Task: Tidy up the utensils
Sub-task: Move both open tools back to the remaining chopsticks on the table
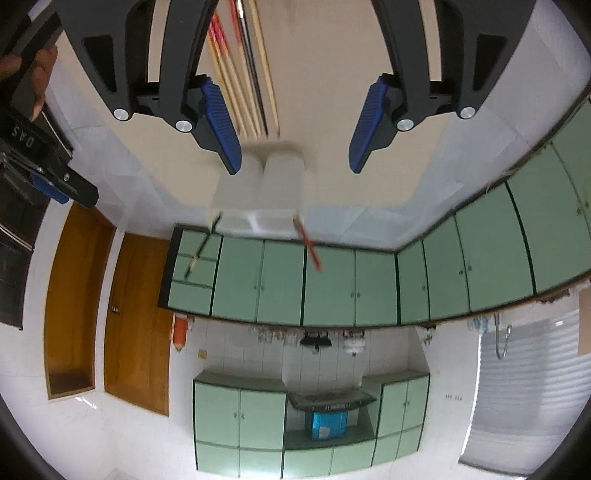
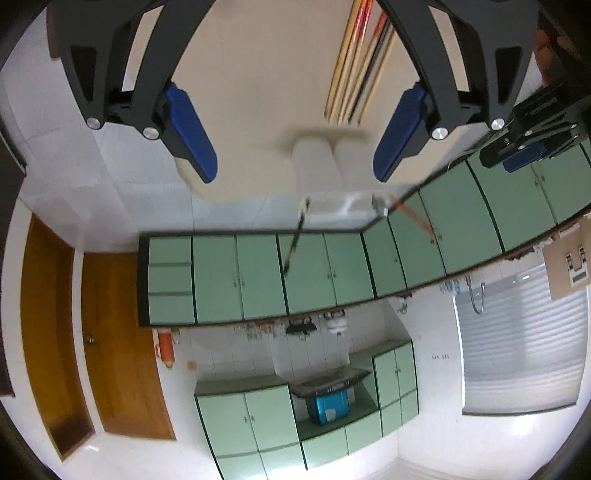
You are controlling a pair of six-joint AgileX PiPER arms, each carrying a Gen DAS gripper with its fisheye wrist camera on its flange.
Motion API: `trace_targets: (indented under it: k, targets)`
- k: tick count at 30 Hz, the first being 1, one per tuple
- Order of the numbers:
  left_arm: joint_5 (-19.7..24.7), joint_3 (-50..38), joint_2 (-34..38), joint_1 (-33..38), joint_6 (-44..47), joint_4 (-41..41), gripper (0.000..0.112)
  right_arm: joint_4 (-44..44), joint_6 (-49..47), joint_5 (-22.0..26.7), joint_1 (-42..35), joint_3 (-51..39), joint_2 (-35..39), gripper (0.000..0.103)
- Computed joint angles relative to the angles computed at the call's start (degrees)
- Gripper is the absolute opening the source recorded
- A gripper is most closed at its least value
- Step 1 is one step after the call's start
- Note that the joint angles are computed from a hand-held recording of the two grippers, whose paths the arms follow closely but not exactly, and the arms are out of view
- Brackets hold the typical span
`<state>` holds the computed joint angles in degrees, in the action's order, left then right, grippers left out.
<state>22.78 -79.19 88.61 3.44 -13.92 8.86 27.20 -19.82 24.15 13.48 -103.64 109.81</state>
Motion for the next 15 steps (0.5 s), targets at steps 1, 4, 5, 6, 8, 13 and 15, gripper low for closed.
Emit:
trace_targets:
  k: [1,4,5,6,8,13,15]
  targets:
    - [-0.7,1.8,-0.6,0.0,-0.4,0.1,0.06,0.2,-0.5,-1.3,0.4,3.0,-1.1,0.084]
    - [-3.0,7.7,-2.6,-0.3,-1.9,1.8,0.06,0.1,-1.2,-4.2,1.5,11.0,-3.7,0.084]
    - [-3.4,9.3,-3.0,-0.4,-2.2,2.1,0.06,0.2,-1.4,-4.6,1.9,12.8,-4.2,0.084]
    - [-3.8,11.1,-3.5,-0.4,-2.4,2.3,0.06,-0.2,-1.5,-5.4,2.4,15.1,-4.9,0.083]
    - [-3.8,13.4,-3.8,-0.6,-2.2,2.3,0.06,-1.6,-1.3,-6.0,3.3,18.1,-5.8,0.081]
    - [-4.3,19.3,-5.5,-1.1,-3.8,4.8,0.06,1.4,-6.4,-5.3,4.7,24.3,-7.9,0.08]
    - [-5.0,21.2,-6.1,-0.6,-3.4,4.6,0.06,2.0,-7.3,-5.3,5.2,26.6,-8.7,0.078]
